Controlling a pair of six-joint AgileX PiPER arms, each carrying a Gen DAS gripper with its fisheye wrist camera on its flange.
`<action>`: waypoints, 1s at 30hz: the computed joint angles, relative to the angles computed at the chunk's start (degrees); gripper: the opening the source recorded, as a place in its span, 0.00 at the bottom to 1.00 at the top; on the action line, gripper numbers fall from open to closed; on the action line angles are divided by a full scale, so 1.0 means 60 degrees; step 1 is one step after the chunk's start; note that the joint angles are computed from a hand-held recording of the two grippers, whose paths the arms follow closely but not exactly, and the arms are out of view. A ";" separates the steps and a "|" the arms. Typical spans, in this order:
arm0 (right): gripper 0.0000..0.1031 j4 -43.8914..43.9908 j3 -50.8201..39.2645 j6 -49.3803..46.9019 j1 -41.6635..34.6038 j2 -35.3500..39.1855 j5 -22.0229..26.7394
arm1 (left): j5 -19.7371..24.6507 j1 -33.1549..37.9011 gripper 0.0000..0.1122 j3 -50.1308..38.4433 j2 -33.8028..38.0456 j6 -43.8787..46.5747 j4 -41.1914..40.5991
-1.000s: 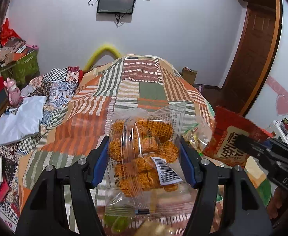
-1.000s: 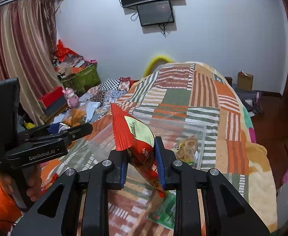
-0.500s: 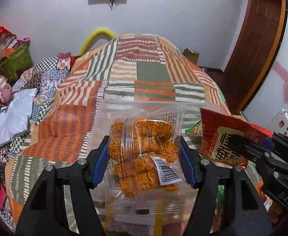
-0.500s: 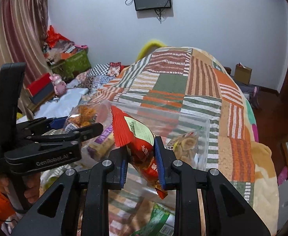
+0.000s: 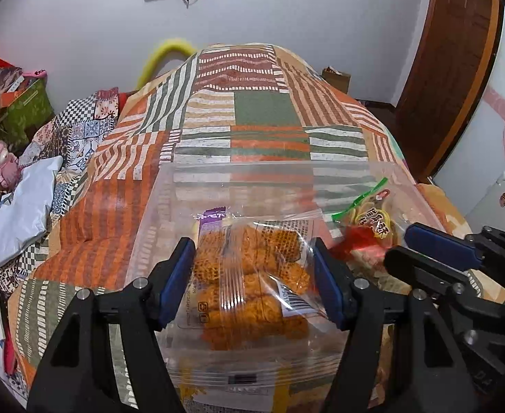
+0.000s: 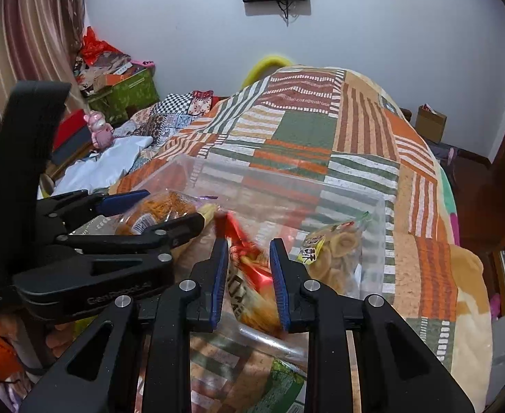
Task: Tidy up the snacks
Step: 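Open both tools to drop the two bags into the box, then lower left tool toward bread loaf while right tool reaches white-blue bag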
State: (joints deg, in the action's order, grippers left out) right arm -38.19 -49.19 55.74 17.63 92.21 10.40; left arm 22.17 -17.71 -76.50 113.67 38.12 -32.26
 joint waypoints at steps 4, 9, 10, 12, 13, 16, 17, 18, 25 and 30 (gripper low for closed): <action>0.23 0.0245 0.0063 -0.0274 -0.0004 -0.0226 0.0135 | 0.0085 0.0043 0.60 0.0054 -0.0069 -0.0032 -0.0083; 0.29 0.0393 0.0311 -0.0390 0.0061 -0.0731 0.0321 | 0.0113 0.0134 0.61 0.0345 -0.0437 0.0030 -0.0205; 0.33 0.0085 0.0409 -0.0055 0.0111 -0.0896 0.0382 | 0.0149 0.0174 0.61 0.0444 -0.0562 0.0099 -0.0286; 0.37 -0.0538 0.0596 0.0596 0.0214 -0.1227 0.0522 | 0.0237 0.0254 0.61 0.0665 -0.0845 0.0238 -0.0463; 0.38 -0.0720 0.0657 0.0790 0.0294 -0.1403 0.0656 | 0.0243 0.0295 0.61 0.0780 -0.0980 0.0365 -0.0597; 0.43 -0.0780 0.0851 0.0882 0.0428 -0.1909 0.0926 | 0.0085 0.0405 0.67 0.1307 -0.1584 0.0709 -0.0999; 0.47 -0.1066 0.0948 0.1208 0.0532 -0.2110 0.1063 | 0.0069 0.0453 0.67 0.1466 -0.1784 0.0833 -0.1140; 0.49 -0.1463 0.1077 0.1661 0.0666 -0.2332 0.1216 | 0.0086 0.0492 0.67 0.1612 -0.1991 0.0888 -0.1210; 0.60 -0.2116 0.1789 0.2612 0.1354 -0.3577 0.2107 | 0.0255 0.0870 0.72 0.2690 -0.3501 0.1475 -0.1662; 0.67 -0.2658 0.2411 0.3478 0.2102 -0.4423 0.3028 | 0.0483 0.1351 0.76 0.3537 -0.4484 0.2037 -0.1921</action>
